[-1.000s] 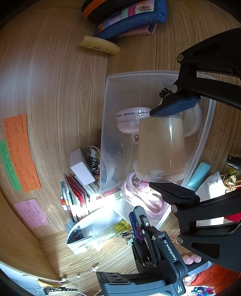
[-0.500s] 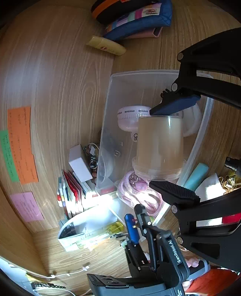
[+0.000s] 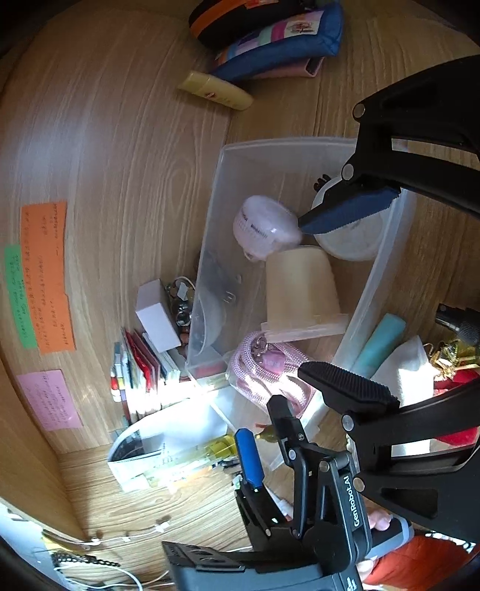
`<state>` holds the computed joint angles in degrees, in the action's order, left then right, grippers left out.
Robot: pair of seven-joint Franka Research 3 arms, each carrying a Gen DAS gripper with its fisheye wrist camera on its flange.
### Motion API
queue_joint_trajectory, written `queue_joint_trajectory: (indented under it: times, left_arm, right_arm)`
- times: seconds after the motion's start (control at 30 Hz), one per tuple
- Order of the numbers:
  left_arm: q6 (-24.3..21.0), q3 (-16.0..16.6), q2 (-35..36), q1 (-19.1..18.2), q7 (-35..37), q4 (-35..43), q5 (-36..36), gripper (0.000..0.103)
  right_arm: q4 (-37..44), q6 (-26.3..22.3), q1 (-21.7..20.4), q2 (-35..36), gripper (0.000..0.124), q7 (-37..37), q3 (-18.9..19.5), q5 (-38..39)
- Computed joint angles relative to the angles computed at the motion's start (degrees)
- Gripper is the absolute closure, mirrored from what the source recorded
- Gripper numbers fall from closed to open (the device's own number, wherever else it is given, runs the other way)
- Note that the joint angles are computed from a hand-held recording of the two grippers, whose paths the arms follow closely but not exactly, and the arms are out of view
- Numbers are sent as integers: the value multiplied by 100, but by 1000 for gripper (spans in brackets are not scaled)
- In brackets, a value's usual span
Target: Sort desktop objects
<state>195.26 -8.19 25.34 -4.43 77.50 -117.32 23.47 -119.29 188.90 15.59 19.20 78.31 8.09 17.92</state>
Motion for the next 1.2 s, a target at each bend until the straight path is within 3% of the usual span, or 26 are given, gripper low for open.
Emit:
queue_joint_trajectory:
  times: [0.07,0.13,0.33,0.4,0.53,0.67,0.83,0.93,1.1,1.2]
  left_arm:
    - [3,-188,-41,202,-79,-49,84,36]
    - [67,-274,-112,308,-165,-143,135,31]
    - [357,-384,-432,495,-470,-532,335,19]
    - [500,-301,-575,441,-536,-701,338,13]
    - [731,-120,-854,292,-577,-1032,274,11]
    - [864,-159,-1068,384,-788,-1327,488,11]
    - [941,-123,-1193,364,-893,-1647,611,10]
    - [888,-243,-1199,559,-1243,-1775,977,10]
    - [801,-692,-1006,1253,-2495,-1693,2281,10]
    - [834,-679,-973,1294,-2870,-1706,2609,10]
  right_arm:
    - [-154,150,34,-110,49,43,-24,45]
    - [-322,349,463,-223,42,61,-433,187]
    - [-782,669,1618,-587,41,-537,-1424,1027]
    - [-923,752,1758,-710,40,-809,-1499,1338]
    - [-1318,1061,1564,-1007,34,-999,-1207,1629]
    - [-1675,1282,1163,-1232,31,-834,-791,1537]
    - [-1980,1425,1003,-1397,30,-1143,-487,1929]
    - [-2221,1464,897,-1495,30,-1084,-341,1897]
    - [-2492,1491,892,-1559,30,-1133,-212,1990]
    - [-2589,1504,947,-1559,30,-1231,-158,2109]
